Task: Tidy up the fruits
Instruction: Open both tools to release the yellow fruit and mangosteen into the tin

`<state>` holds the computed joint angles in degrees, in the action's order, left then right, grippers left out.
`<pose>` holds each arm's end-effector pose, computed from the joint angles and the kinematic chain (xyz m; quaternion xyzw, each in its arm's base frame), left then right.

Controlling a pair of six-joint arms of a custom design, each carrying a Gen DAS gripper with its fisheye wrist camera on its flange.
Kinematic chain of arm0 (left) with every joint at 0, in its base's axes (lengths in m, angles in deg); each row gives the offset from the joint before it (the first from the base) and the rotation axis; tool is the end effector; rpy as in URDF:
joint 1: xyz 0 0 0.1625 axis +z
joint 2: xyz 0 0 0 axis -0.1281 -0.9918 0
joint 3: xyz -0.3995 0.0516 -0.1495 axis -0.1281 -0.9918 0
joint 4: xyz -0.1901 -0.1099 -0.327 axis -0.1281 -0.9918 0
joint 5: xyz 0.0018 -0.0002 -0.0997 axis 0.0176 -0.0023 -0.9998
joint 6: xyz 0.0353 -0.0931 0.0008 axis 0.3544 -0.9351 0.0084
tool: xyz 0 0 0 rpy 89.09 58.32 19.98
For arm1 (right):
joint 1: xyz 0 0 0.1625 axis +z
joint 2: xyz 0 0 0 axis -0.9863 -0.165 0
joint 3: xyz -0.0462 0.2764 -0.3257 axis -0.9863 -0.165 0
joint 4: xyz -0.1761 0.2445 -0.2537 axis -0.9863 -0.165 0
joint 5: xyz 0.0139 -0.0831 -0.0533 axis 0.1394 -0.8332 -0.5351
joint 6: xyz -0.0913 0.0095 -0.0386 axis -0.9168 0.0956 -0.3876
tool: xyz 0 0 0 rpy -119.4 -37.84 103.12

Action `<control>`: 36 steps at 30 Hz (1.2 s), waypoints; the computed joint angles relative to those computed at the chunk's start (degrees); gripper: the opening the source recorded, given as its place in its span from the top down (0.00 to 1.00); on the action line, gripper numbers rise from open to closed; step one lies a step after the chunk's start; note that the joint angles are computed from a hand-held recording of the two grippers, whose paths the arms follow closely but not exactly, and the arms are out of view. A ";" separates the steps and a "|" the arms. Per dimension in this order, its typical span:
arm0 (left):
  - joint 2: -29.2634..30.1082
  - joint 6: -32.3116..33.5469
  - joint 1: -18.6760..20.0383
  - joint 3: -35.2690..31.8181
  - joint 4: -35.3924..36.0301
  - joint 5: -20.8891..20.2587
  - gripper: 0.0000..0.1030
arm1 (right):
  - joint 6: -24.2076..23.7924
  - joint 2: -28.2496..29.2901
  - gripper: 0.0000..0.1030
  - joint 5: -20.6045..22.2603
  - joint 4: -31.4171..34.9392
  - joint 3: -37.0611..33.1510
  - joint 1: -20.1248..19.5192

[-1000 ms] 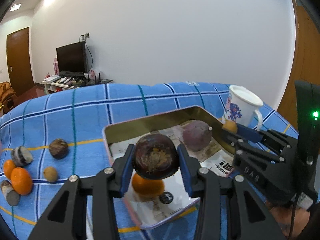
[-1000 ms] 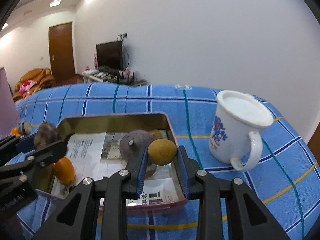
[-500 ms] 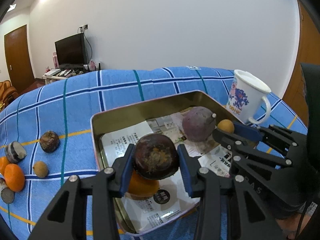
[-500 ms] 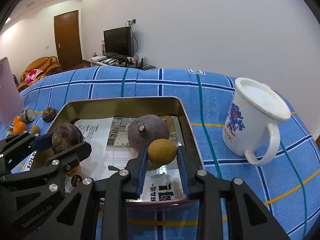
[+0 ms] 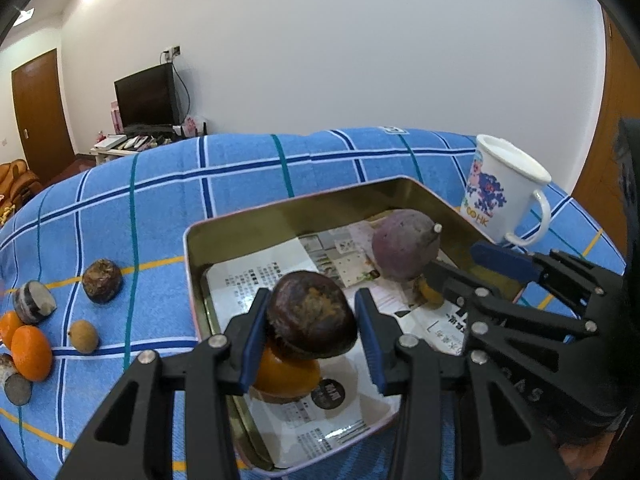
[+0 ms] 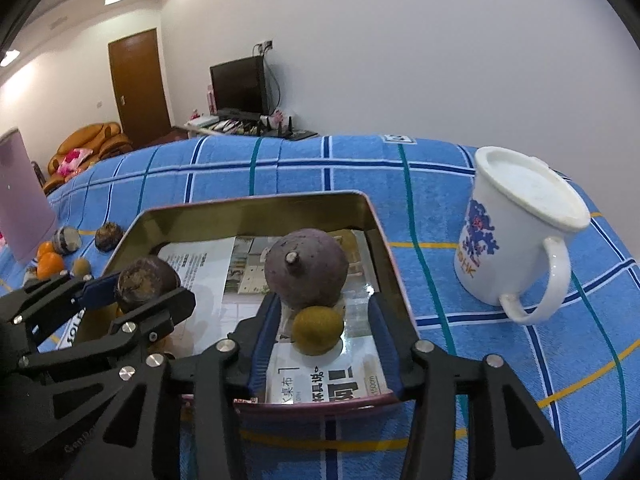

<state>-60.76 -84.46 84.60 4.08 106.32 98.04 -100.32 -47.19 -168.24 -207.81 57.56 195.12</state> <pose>0.0135 -0.6987 0.2716 0.3317 0.8678 -0.2910 0.2284 0.3683 -0.6693 -0.1159 0.1186 -0.8303 0.4065 0.3623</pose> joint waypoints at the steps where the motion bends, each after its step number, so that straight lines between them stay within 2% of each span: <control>1: -0.38 0.00 0.05 0.53 -0.63 0.14 0.52 | 0.29 -0.31 0.52 0.62 -0.91 0.66 -0.04; 3: -1.30 -0.65 0.23 1.60 -2.05 0.50 0.41 | 1.30 -1.04 0.52 1.70 -2.55 2.14 -0.12; 4: -2.07 -0.82 0.19 2.77 -3.57 0.14 0.30 | 0.92 -0.80 0.52 1.15 -4.01 1.88 0.06; 7: -5.09 0.63 0.40 7.06 -7.85 2.46 0.16 | -1.14 -1.10 0.47 1.75 -10.21 2.91 0.37; 8: -6.11 1.45 0.44 8.53 -9.23 3.31 0.06 | -1.80 -1.20 0.41 2.17 -12.89 3.34 0.47; 9: -7.61 2.76 0.38 10.84 -11.54 4.09 0.02 | -2.47 -1.31 0.34 2.76 -15.61 3.83 0.54; 10: -8.60 3.53 0.31 12.23 -13.30 4.34 0.00 | -3.34 -1.34 0.32 3.34 -18.99 4.27 0.64; 13: -11.06 4.52 0.36 15.16 -17.43 5.20 0.00 | -5.53 -1.12 0.32 3.77 -25.36 4.43 0.93; 18: -9.99 -1.55 1.38 10.18 -15.04 2.28 0.00 | -7.88 -0.47 0.30 4.98 -33.25 4.05 0.95; 21: -8.92 -4.30 2.11 7.00 -12.52 0.98 0.00 | -7.75 0.00 0.29 5.76 -33.14 3.49 0.71; 24: -8.70 -4.25 2.50 6.44 -12.77 -0.45 0.00 | -9.37 1.18 0.30 5.70 -32.45 1.71 0.68; 29: -9.43 -2.01 2.44 8.76 -16.74 -4.48 0.00 | -15.67 4.16 0.30 5.32 -34.46 -2.86 1.33; 33: -11.19 2.07 2.26 12.61 -21.83 -6.67 0.00 | -17.43 4.72 0.30 5.35 -36.72 -3.43 1.72; 36: -11.43 3.09 2.28 12.96 -22.34 -8.04 0.00 | -18.06 4.95 0.30 4.99 -37.63 -3.92 1.73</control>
<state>-72.19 -81.36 86.88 17.04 83.99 90.00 -118.38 -42.23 -163.25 -245.44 53.64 196.85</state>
